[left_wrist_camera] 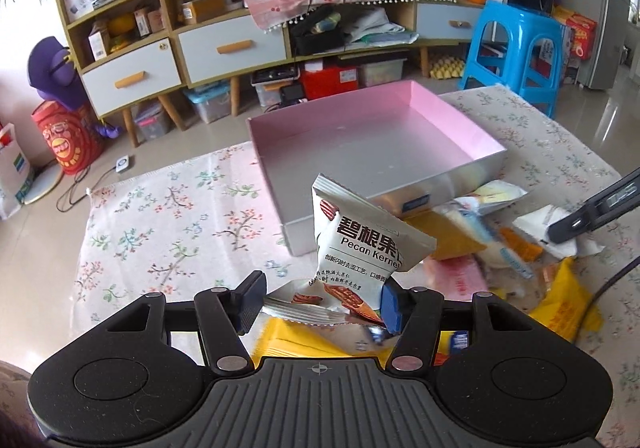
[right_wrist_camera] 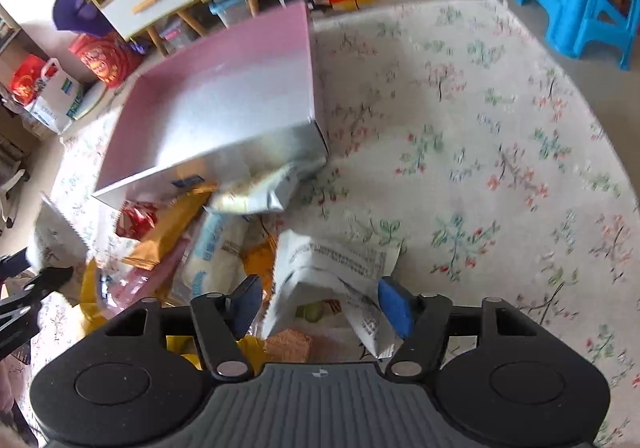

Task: Organize snacks
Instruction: 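Carry both white bags into the pink tray and open both grippers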

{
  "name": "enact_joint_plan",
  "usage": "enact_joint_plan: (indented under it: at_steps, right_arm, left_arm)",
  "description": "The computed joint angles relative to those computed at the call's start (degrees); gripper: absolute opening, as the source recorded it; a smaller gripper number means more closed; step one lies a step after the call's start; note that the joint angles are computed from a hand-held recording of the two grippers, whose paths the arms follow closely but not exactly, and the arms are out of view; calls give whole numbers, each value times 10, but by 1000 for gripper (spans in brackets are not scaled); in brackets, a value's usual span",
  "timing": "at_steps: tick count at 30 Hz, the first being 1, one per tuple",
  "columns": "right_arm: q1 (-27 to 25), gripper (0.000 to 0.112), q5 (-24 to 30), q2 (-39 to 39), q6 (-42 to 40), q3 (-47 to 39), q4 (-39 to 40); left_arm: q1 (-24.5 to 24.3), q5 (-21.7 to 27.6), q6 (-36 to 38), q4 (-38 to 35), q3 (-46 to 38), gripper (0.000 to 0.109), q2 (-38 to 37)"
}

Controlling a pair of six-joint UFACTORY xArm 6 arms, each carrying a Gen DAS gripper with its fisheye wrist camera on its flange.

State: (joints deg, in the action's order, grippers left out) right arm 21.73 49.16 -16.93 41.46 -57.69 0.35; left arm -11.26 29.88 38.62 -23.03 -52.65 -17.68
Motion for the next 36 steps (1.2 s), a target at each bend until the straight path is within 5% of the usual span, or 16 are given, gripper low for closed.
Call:
enact_joint_plan:
  at_steps: [3,11,17,26,36]
  right_arm:
    - [6,59,13,15,11,-9,-18]
    - [15,33,5,5,52,-3,-66]
    - [15,27,-16,-11,71,-4,-64]
    - [11,27,-66,-12,92,-35,-70]
    - [-24,27,-117,131,22,-161,-20]
  left_arm:
    - [-5,7,-9,5,4,57,-5]
    - [-13,5,-33,25,10,57,-14]
    - [-13,-1,-41,27,6,57,-16]
    - [-29,-43,-79,52,-33,57,26]
    - [-58,-76,-138,120,-144,57,153]
